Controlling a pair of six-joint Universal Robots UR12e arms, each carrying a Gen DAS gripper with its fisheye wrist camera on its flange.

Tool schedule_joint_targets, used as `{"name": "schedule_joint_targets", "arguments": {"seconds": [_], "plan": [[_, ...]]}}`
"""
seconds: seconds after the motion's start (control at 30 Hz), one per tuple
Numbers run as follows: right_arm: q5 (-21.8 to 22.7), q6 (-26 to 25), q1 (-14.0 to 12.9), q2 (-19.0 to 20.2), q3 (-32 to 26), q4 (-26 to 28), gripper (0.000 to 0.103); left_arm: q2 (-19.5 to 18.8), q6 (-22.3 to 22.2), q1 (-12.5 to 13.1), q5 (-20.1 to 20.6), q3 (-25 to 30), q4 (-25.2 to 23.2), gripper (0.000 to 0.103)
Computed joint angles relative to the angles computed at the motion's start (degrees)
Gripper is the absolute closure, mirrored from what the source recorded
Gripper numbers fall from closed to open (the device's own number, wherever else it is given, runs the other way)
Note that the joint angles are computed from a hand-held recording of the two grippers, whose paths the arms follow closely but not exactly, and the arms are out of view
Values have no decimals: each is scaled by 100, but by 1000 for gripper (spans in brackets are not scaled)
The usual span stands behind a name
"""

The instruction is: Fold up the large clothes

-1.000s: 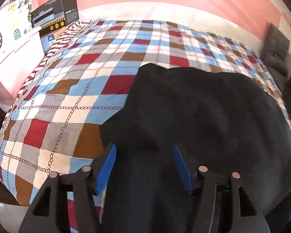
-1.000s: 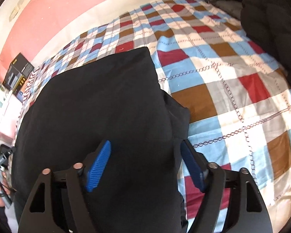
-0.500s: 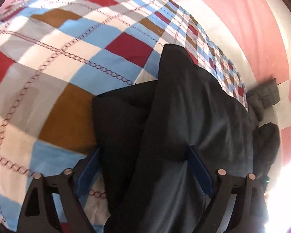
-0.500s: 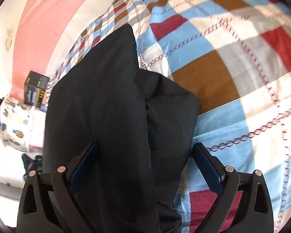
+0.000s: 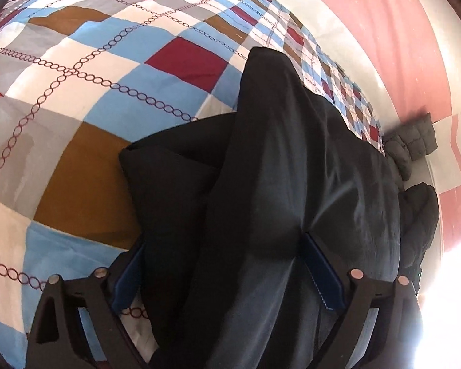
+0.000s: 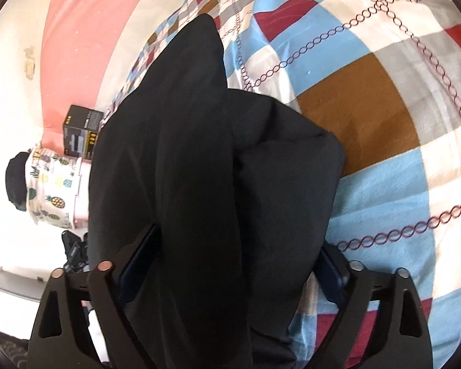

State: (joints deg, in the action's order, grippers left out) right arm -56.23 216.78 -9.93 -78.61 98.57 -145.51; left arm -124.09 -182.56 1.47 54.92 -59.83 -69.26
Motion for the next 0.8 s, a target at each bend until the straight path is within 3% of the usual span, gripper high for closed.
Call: {"name": "schedule_joint_targets", "arguments": {"seconds": [0.17, 0.3, 0.47, 0.53, 0.63, 0.8], "plan": [[40, 31, 11, 36, 13, -123, 22, -86, 192, -46, 104, 183, -290, 8], [119, -97, 0, 140, -110, 65, 22, -246, 274, -132, 307, 472, -607, 0], [-80, -206, 39, 122, -164, 246, 24, -229, 264, -208, 555, 463, -520, 0], [-133, -189, 51, 93, -152, 254, 33, -184, 274, -199, 533, 394, -439, 5], [-307, -223, 110, 63, -252, 396, 50, -76, 408, -230, 628, 313, -342, 27], [-765, -226, 254, -2, -416, 585, 61, 147, 521, -299, 926, 165, -47, 61]]}}
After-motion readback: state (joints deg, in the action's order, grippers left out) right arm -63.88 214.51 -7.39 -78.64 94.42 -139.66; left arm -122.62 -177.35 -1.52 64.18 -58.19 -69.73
